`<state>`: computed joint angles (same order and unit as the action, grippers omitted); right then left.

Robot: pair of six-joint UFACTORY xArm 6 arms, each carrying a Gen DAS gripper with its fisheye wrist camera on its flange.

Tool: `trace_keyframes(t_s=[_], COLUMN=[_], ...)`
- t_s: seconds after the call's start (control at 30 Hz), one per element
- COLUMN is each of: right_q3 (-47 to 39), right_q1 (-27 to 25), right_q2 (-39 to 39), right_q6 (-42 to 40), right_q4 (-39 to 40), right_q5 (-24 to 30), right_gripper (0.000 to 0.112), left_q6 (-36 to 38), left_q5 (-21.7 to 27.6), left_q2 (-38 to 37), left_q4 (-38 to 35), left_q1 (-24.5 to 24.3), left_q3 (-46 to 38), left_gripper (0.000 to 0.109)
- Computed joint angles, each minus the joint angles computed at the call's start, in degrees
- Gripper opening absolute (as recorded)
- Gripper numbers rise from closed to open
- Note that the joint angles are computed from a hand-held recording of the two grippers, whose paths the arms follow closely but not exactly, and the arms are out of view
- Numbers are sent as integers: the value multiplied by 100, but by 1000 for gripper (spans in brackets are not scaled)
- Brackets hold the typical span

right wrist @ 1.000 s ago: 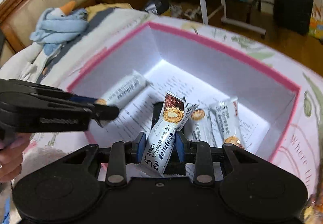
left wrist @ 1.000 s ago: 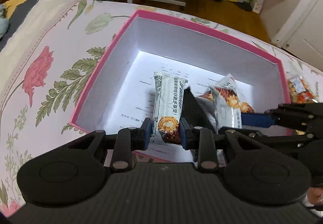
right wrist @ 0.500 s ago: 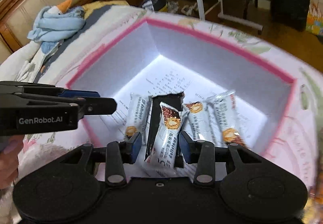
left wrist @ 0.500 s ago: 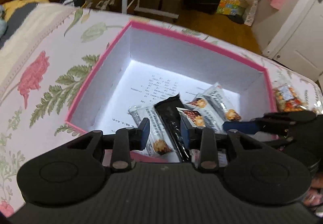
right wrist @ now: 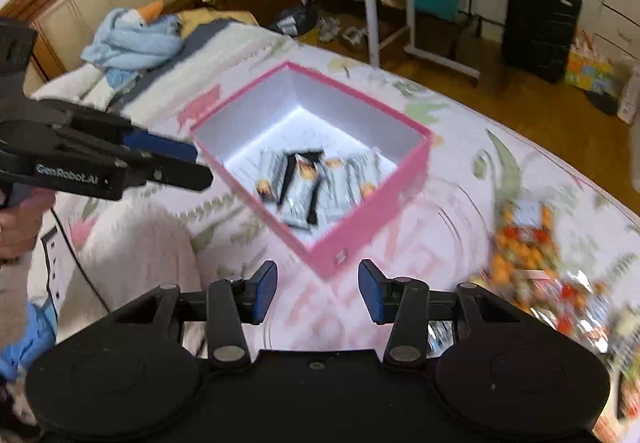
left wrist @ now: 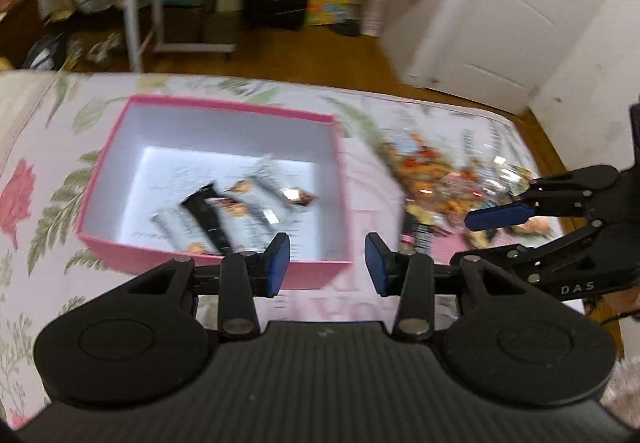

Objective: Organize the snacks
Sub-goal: 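Lower both white bars into the pink box and open both grippers, then grasp the black NB cracker pack with both grippers and lift it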

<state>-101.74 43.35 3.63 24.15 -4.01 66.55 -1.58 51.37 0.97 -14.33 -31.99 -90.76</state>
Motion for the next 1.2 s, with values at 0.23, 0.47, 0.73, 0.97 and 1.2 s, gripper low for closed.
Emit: trace_keyframes(t_s=[0.23,0.47,0.73,0.97,1.2], right_q3=[614,2880,4739,5138,5058], right_q1=[200,-67,-246,-629,-721], right_q2=[-588,-1664,-2227,-1927,-1440], right_q6=[-660,-312,2616,2758,2849], right_q4=[-688,-615,-2101,-1757,-2088], right_q5=[532,-1329,-3309,-4001,-4265], right_gripper=[53,65,73,73,73], left_q6=[260,481,1010,554,174], left_q5=[-76,-289,-418,-314,93], left_q2=[422,1295,2397,3387,4240], left_q4=[35,-486,-483,-15,86], left_q1=[-612,-958,-1264,-1388,-1355], left_q3=[-488,-919,-1630,-2479,-3457], left_gripper=[40,39,39,40,41])
